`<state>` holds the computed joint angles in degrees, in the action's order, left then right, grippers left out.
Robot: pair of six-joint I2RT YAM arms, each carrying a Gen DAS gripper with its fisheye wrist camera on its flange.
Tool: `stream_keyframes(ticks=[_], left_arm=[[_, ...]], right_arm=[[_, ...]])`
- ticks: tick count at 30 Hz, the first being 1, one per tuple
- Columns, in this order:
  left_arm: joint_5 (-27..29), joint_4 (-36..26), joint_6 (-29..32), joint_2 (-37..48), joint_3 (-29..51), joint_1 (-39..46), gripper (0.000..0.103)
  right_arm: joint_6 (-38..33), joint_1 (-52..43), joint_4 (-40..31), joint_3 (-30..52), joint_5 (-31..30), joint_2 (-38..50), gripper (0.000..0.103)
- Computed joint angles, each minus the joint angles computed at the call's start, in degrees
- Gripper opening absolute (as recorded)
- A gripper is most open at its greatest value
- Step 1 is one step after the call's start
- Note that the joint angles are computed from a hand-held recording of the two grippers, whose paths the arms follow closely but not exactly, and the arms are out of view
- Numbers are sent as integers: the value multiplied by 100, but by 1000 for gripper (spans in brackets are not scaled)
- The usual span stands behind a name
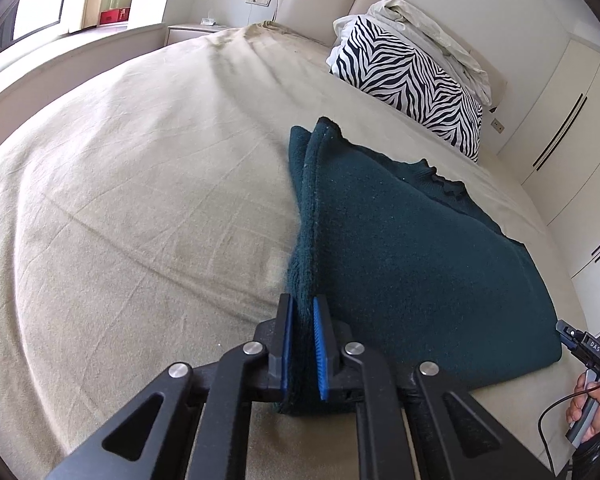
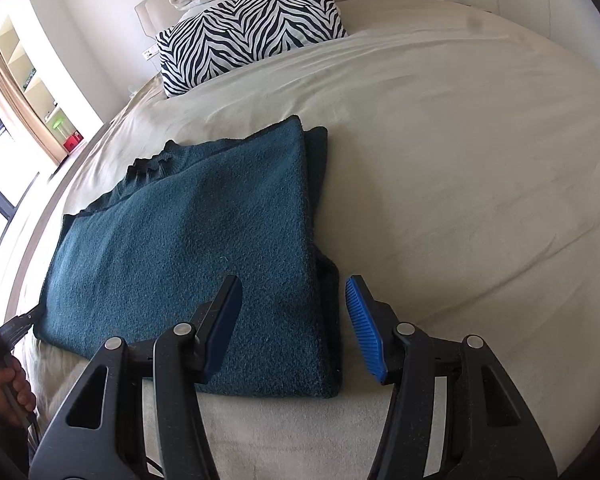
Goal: Fold small clothes
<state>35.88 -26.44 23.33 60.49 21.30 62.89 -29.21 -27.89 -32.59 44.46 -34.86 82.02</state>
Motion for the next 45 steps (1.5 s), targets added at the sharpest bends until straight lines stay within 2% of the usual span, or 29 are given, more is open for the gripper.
stream_keyframes(ticks=[1, 5, 14, 24, 29, 39, 42, 45], left_arm=[[-14, -22, 37, -30, -5, -6, 11], [-8, -179, 171, -179, 13, 9, 10], [57, -274, 208, -226, 11, 118, 10], [216, -719, 594, -117, 200, 410, 9], [198, -763, 714, -78, 171, 479, 9], [450, -1353, 1589, 256, 348, 1223, 7], [420, -1246, 1620, 375, 289, 1261, 7], [366, -1041, 1486, 558, 259, 1196, 8]], right_arm=[[-14, 7, -1, 2, -3, 2, 53], [-95, 80, -4, -4, 97, -29, 30], [-115, 87, 34, -18, 198, -109, 7], [-220, -498, -848, 341, -354, 211, 5], [-298, -616, -852, 264, -349, 248, 5], [-7, -638, -761, 430, -497, 389, 5], [41, -562, -603, 328, -343, 330, 5], [12, -468, -514, 441, -132, 888, 6]])
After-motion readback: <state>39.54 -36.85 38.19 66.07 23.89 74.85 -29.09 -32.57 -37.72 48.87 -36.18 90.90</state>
